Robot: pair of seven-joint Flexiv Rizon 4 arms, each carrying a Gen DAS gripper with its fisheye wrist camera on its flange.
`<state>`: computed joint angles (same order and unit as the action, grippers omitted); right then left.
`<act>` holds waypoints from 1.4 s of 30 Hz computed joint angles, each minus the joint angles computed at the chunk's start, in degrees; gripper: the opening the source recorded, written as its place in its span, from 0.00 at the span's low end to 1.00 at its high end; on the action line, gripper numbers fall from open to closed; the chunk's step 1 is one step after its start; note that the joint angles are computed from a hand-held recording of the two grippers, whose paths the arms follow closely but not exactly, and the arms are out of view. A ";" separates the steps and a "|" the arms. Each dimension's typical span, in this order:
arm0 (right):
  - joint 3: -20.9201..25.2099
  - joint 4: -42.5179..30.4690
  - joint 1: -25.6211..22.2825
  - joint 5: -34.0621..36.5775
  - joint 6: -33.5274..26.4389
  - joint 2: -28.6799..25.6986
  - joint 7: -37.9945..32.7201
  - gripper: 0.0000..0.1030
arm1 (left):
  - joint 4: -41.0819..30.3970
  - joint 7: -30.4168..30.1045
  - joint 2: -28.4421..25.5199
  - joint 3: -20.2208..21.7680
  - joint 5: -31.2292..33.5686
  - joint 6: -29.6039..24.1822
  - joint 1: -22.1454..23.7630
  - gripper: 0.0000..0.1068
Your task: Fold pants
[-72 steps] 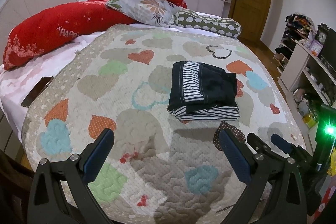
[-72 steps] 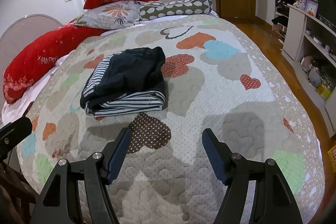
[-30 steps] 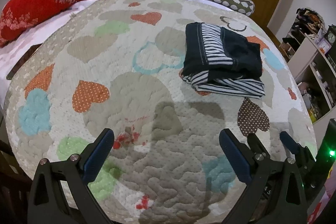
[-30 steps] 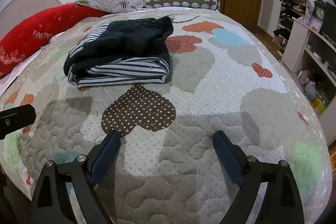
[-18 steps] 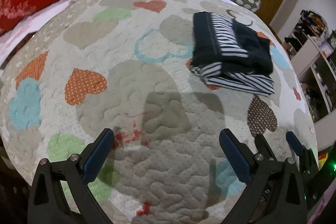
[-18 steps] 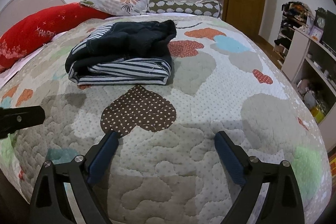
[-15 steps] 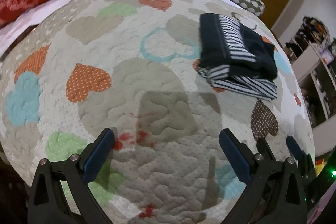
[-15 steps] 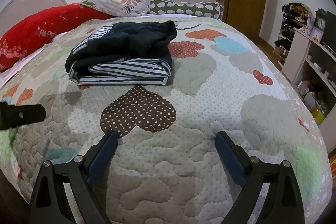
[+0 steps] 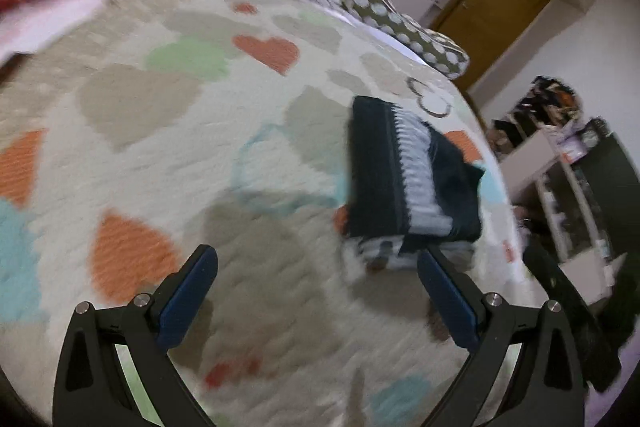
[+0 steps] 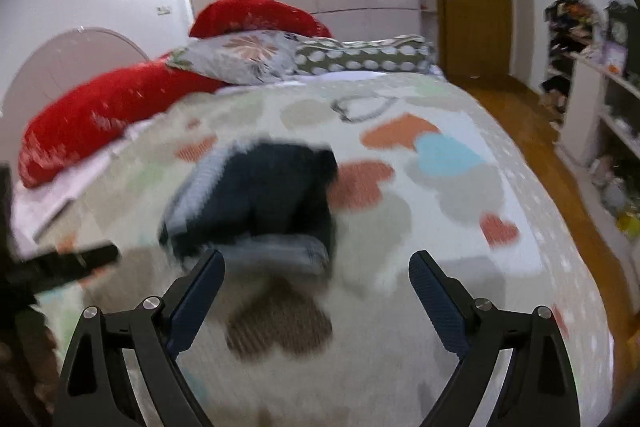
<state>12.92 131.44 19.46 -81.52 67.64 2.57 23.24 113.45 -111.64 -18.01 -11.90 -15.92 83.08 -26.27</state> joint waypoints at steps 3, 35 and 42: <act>-4.24 -3.59 -3.16 -2.54 10.60 -4.28 2.27 0.93 | -1.34 15.38 -3.93 -13.52 -17.88 -0.16 8.96 0.93; -18.79 -15.98 1.98 -11.50 30.28 -15.55 11.36 0.42 | -8.54 15.67 -8.08 -6.93 -14.56 -1.84 3.60 0.61; 1.75 -15.08 -4.74 27.43 20.64 -23.12 -23.09 0.35 | -2.58 1.05 -0.25 6.23 -0.29 -0.90 -6.56 0.66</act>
<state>14.66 116.36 14.72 -54.09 88.28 -20.55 0.15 110.87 -110.59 -18.26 -5.67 -16.21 82.19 -32.84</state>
